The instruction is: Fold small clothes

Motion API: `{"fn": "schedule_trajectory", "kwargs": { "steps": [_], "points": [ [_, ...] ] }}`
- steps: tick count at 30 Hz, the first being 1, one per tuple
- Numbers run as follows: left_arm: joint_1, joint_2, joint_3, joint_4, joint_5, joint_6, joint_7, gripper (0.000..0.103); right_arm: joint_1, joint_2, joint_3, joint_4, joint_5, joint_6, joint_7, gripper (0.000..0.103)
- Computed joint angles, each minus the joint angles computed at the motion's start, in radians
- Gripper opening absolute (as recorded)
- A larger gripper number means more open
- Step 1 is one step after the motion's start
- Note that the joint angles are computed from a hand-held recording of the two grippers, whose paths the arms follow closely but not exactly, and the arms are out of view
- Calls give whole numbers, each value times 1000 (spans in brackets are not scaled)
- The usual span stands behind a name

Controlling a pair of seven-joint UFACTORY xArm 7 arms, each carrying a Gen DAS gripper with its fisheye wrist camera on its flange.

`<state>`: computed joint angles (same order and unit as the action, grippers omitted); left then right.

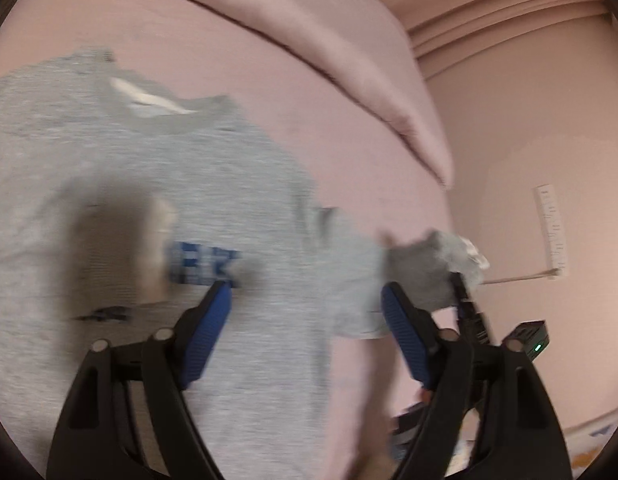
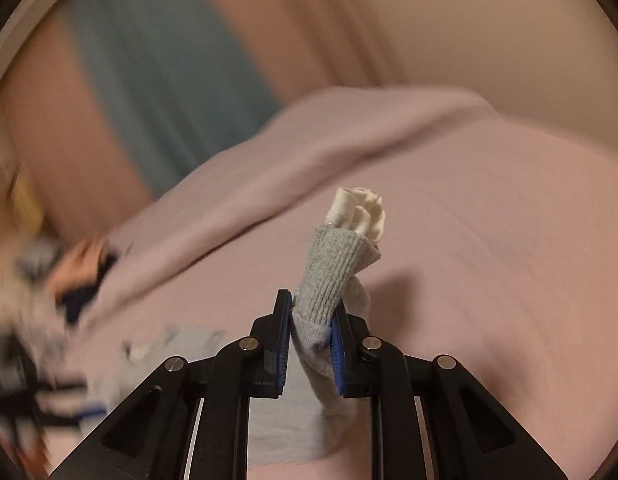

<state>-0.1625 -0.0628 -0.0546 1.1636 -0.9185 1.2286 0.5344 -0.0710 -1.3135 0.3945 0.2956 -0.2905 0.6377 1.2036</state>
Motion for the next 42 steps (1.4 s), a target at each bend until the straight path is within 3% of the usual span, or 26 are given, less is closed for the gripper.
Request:
{"fn": "schedule_trajectory", "kwargs": {
  "steps": [6,9,14,17,19,21,22,26,28,30,32,34,38,42],
  "points": [
    [-21,31,-15,22,-75,42,-12,89,-39,313,129,177,-83,-124,-78,20],
    [-25,66,-30,43,-41,30,-57,89,-52,453,220,267,-159,-74,-128,19],
    [-21,156,-52,90,-26,79,-103,86,-48,587,249,328,-289,-66,-162,19],
    [-10,188,-63,109,-48,109,-127,64,-27,606,245,342,-349,-38,-160,19],
    [0,214,-71,128,-75,151,-126,34,-4,614,243,353,-384,-2,-169,19],
    [1,218,-79,133,-78,150,-128,25,25,625,237,354,-410,25,-176,19],
    [-3,214,-81,132,-70,127,-136,15,26,638,244,361,-435,38,-173,19],
    [0,173,-78,100,-72,52,-111,14,55,698,294,410,-491,143,-138,19],
    [-5,130,-75,68,-68,3,-63,14,82,716,276,421,-492,169,-121,20],
    [-9,88,-66,45,-52,-30,-32,14,110,717,250,426,-490,198,-106,30],
    [-14,56,-55,32,-46,-63,5,14,148,681,211,408,-477,211,-69,57],
    [-12,25,-38,25,-51,-84,49,14,195,602,170,370,-452,212,-17,68],
    [0,-10,-5,33,-25,-95,103,14,267,457,78,272,-342,154,14,68],
    [12,-23,15,19,13,-89,126,14,296,385,50,210,-221,118,-5,68]
  ]
}}
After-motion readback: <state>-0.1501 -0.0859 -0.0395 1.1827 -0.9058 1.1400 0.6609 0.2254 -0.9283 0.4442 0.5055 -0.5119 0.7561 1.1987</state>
